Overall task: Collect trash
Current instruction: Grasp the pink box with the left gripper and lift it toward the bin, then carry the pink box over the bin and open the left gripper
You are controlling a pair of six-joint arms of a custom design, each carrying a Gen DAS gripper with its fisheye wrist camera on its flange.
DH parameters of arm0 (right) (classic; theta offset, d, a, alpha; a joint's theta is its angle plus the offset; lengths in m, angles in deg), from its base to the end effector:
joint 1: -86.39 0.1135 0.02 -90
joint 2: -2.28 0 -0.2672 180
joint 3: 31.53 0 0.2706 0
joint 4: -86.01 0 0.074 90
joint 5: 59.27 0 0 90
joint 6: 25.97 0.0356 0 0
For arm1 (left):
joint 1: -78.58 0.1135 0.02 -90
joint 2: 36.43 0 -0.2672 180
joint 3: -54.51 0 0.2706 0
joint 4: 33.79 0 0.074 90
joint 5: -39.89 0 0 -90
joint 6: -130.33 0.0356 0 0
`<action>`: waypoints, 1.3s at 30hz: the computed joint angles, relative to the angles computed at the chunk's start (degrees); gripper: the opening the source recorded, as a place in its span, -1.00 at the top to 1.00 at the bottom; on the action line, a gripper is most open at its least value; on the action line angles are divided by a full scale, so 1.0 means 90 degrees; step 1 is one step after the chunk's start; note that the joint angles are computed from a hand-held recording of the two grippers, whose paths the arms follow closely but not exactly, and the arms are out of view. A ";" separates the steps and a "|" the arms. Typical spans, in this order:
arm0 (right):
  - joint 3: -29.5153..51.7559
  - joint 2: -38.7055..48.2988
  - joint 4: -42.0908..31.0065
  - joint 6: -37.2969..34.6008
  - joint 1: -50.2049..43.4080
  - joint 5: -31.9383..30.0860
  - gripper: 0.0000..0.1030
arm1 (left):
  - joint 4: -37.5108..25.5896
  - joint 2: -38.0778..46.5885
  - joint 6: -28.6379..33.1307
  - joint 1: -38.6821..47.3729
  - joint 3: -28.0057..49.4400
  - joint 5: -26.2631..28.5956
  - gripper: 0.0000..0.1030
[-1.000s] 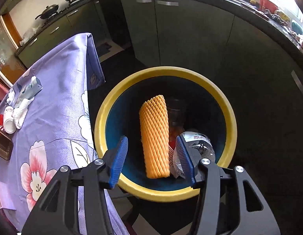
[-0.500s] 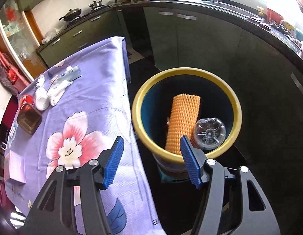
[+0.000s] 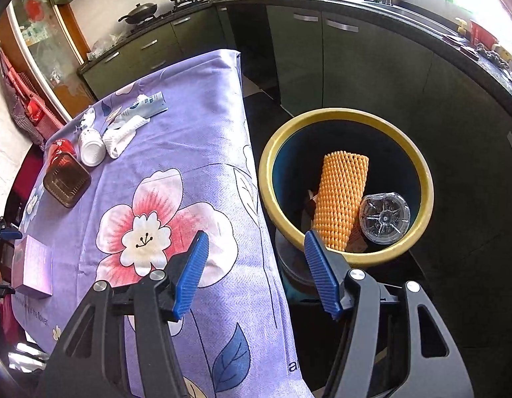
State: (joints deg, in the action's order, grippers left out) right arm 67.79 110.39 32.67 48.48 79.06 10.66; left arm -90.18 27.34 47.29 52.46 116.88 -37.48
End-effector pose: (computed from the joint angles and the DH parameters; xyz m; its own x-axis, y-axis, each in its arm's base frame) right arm 0.4188 -0.0416 0.2311 -0.8342 -0.1466 -0.5317 -0.2729 0.9475 0.1669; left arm 0.2034 -0.1084 0.2546 -0.6894 0.4697 -0.5515 0.6224 0.7736 -0.1191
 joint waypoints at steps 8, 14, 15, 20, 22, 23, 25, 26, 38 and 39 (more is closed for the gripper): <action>0.0103 0.0233 -0.0033 0.0046 0.0150 0.0073 -0.16 | 0.0202 0.0210 0.0174 -0.0246 -0.0200 -0.0209 -0.87; 0.0089 0.0322 0.0002 0.0032 0.0239 0.0083 -0.16 | 0.0416 0.0055 0.0051 -0.0291 -0.0440 -0.0352 -0.45; 0.0082 0.0320 0.0008 0.0032 0.0243 0.0076 -0.16 | 0.0446 0.0047 -0.0010 -0.0250 -0.0477 -0.0332 -0.45; 0.0029 0.0287 0.0031 0.0018 0.0241 0.0031 -0.16 | 0.0543 -0.0113 -0.0218 -0.0339 -0.0600 -0.0513 -0.43; -0.0016 0.0254 0.0057 0.0013 0.0223 0.0003 -0.16 | 0.0521 -0.0109 -0.0363 -0.0454 -0.0560 -0.0696 -0.43; -0.0042 0.0234 0.0075 0.0011 0.0206 -0.0013 -0.16 | 0.0499 -0.0091 -0.0411 -0.0529 -0.0516 -0.0773 -0.43; -0.0075 0.0202 0.0097 0.0009 0.0152 -0.0058 -0.16 | 0.0419 -0.0008 -0.0523 -0.0715 -0.0342 -0.0939 -0.43; -0.0110 0.0174 0.0120 0.0010 0.0115 -0.0080 -0.16 | 0.0399 0.0041 -0.0580 -0.0821 -0.0242 -0.1034 -0.43; -0.0510 -0.0114 0.0445 -0.0032 -0.1084 -0.0428 -0.16 | -0.0009 0.3489 -0.0596 -0.1700 0.3978 -0.0487 -0.42; -0.0523 -0.0105 0.0448 -0.0047 -0.1220 -0.0454 -0.16 | -0.0090 0.3968 -0.0542 -0.1750 0.4551 -0.0406 -0.42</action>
State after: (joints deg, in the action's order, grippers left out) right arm 63.08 109.45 36.70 48.06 68.07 6.57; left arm -90.99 63.05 42.41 36.71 157.84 -41.13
